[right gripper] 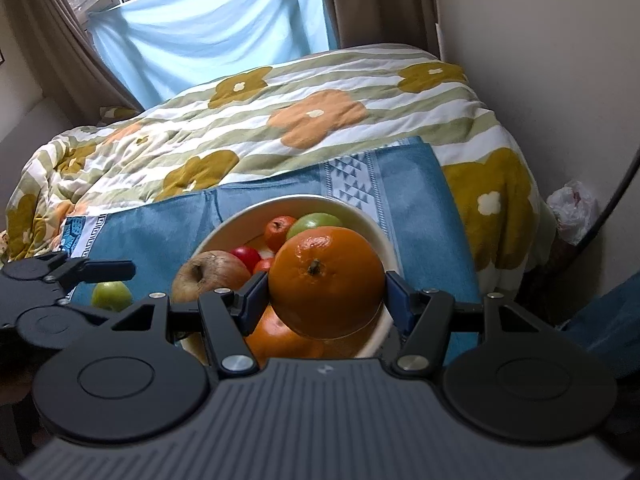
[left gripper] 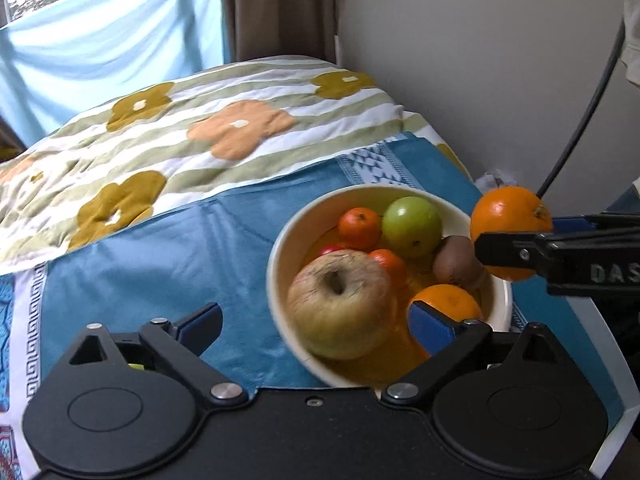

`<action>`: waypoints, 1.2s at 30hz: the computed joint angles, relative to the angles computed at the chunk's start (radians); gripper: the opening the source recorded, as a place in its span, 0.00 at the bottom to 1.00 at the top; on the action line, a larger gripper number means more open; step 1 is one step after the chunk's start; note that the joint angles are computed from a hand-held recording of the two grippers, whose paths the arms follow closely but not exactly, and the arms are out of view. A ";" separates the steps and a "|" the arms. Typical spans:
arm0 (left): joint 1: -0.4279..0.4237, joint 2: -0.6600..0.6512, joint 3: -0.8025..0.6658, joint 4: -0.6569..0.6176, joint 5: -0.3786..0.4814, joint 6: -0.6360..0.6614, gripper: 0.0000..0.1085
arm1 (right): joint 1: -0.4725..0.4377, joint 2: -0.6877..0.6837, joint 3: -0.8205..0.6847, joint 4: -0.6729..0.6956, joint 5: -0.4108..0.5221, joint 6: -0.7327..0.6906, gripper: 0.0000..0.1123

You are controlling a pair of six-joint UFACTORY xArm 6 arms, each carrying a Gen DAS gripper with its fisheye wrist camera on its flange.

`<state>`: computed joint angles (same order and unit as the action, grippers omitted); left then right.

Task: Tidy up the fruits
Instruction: 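Carry the apple into the bowl and open the left tool while the right tool carries the orange, then lower the orange into the bowl and open the right tool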

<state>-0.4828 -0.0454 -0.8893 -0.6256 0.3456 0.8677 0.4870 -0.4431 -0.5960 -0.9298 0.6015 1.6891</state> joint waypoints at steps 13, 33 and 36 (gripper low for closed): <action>0.072 -0.092 0.118 0.053 -0.051 -0.058 0.93 | -0.060 0.197 -0.098 -0.135 -0.148 0.039 0.68; 0.093 -0.342 0.337 0.250 -0.165 -0.367 0.93 | 0.049 0.090 -0.070 -0.182 -0.068 0.018 0.92; 0.116 -0.413 0.383 0.305 -0.167 -0.456 0.93 | 0.066 0.079 -0.076 -0.152 -0.072 -0.027 0.92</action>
<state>-0.3669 -0.4586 -0.5059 -0.3207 0.1789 0.4120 0.5530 -0.3640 -0.6724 -1.0817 0.5297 1.6624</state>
